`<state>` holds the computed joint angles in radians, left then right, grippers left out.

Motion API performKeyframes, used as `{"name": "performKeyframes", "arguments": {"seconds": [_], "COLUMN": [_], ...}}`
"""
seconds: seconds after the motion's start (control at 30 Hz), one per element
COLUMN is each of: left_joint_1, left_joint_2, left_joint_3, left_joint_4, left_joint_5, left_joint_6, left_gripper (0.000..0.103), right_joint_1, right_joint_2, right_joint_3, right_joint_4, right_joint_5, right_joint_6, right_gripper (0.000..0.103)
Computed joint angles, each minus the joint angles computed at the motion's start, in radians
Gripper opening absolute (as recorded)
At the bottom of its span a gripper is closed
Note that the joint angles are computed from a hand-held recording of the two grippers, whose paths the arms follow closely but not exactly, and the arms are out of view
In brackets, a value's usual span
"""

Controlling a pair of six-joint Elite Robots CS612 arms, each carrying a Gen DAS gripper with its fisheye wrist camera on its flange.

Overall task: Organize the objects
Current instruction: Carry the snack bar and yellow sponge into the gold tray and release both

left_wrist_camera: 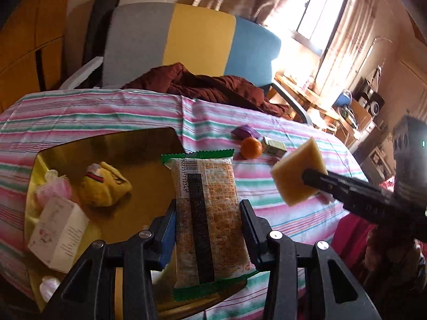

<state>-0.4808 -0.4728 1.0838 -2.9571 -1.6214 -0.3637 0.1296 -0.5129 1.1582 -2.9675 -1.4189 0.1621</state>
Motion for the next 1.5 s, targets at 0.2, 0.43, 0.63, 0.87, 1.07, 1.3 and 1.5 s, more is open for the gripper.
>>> {"name": "performKeyframes", "arguments": {"seconds": [0.2, 0.43, 0.63, 0.87, 1.07, 1.3, 1.5], "left_joint_1": [0.052, 0.094, 0.11, 0.11, 0.1, 0.076, 0.052], "left_joint_2": [-0.013, 0.024, 0.06, 0.05, 0.01, -0.026, -0.048], "left_joint_3": [0.018, -0.046, -0.108, -0.079, 0.006, 0.082, 0.124], "left_joint_4": [-0.022, 0.047, 0.095, 0.078, 0.02, -0.034, -0.055], "left_joint_5": [0.076, 0.069, 0.053, 0.093, 0.132, 0.194, 0.252], "left_joint_6": [-0.09, -0.17, -0.232, -0.252, -0.244, -0.211, -0.155], "left_gripper": [0.044, 0.044, 0.048, 0.049, 0.049, 0.049, 0.049], "right_joint_1": [0.045, 0.089, 0.119, 0.143, 0.146, 0.143, 0.14], "right_joint_2": [0.027, 0.06, 0.1, 0.154, 0.173, 0.152, 0.132], "right_joint_3": [-0.071, -0.145, -0.232, -0.328, -0.348, -0.299, -0.254], "right_joint_4": [0.045, 0.128, 0.21, 0.334, 0.397, 0.353, 0.299], "right_joint_5": [0.069, 0.112, 0.119, 0.13, 0.181, 0.168, 0.141], "right_joint_6": [-0.076, -0.165, -0.216, -0.274, -0.304, -0.274, -0.247], "right_gripper": [0.039, 0.039, 0.039, 0.04, 0.044, 0.062, 0.082]}}
